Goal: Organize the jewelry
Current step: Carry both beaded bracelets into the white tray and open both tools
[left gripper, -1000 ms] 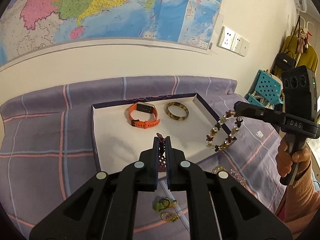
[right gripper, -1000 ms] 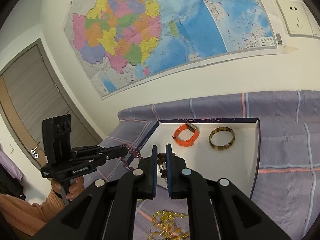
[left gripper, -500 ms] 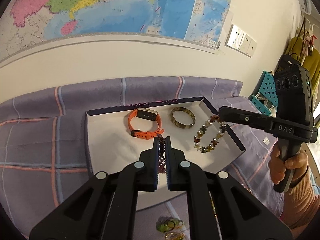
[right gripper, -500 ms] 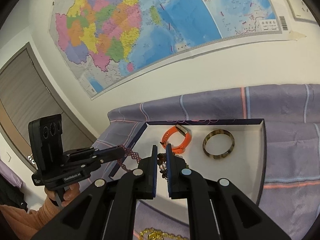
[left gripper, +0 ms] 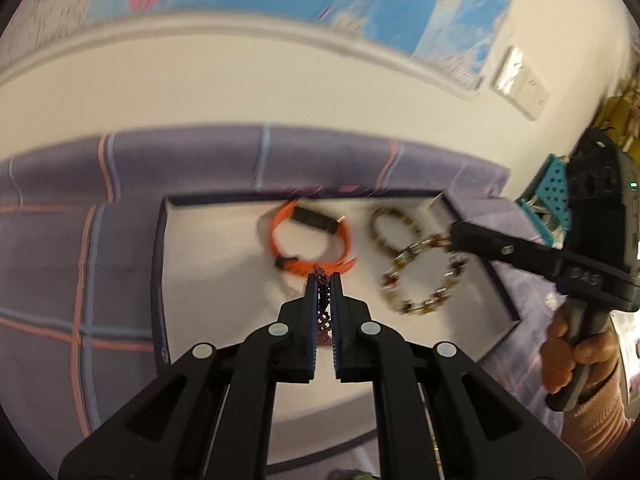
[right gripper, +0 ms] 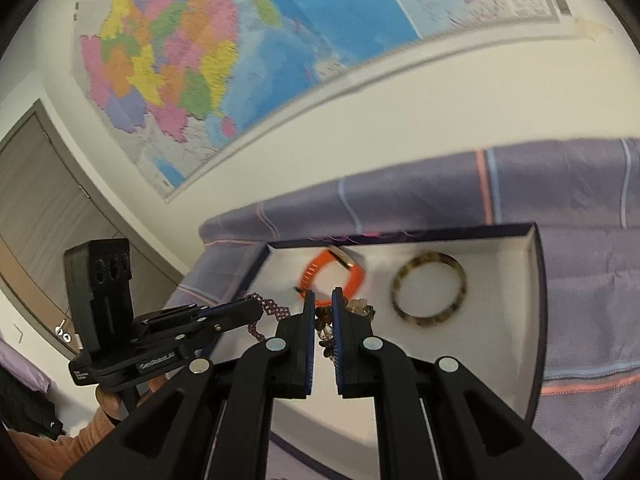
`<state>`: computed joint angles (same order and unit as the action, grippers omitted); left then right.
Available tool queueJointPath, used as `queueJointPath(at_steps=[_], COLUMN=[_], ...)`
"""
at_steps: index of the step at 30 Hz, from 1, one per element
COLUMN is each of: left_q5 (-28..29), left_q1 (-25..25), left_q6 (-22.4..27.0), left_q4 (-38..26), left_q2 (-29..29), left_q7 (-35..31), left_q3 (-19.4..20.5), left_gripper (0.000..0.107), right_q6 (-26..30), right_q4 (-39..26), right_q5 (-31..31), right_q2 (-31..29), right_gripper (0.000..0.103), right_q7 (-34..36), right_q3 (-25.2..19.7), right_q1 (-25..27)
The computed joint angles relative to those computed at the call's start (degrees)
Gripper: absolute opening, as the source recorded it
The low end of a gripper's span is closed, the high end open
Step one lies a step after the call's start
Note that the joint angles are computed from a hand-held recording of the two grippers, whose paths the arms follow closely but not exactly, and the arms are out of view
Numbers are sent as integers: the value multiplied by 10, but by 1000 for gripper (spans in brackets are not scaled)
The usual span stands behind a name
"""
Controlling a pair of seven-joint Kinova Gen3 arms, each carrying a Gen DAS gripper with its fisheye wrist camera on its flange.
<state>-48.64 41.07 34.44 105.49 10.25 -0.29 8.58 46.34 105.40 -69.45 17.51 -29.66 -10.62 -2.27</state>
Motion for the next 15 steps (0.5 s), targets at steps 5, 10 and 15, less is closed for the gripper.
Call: queueJointPath(at_steps=[5,10,15], left_q5=[36,52,67], left_q1=[-10,-2,11], left_q6=[6,61,100], left_q4=[0,-27,-51], left_q2=[10,28,47], left_q7=[-18,-38,-51], left_q3=[-3,-2,-12], left_gripper=[6,7,13], right_q6=[-12,-31,-60], right_q4=[1,0,-2], right_q5=[23,64,113], right_q2=[7,6,2], right_gripper=[7,7,9], right_q7=[-20,-49,-92], right_q3=[7,7,6], right_q1=[1,-2,-12])
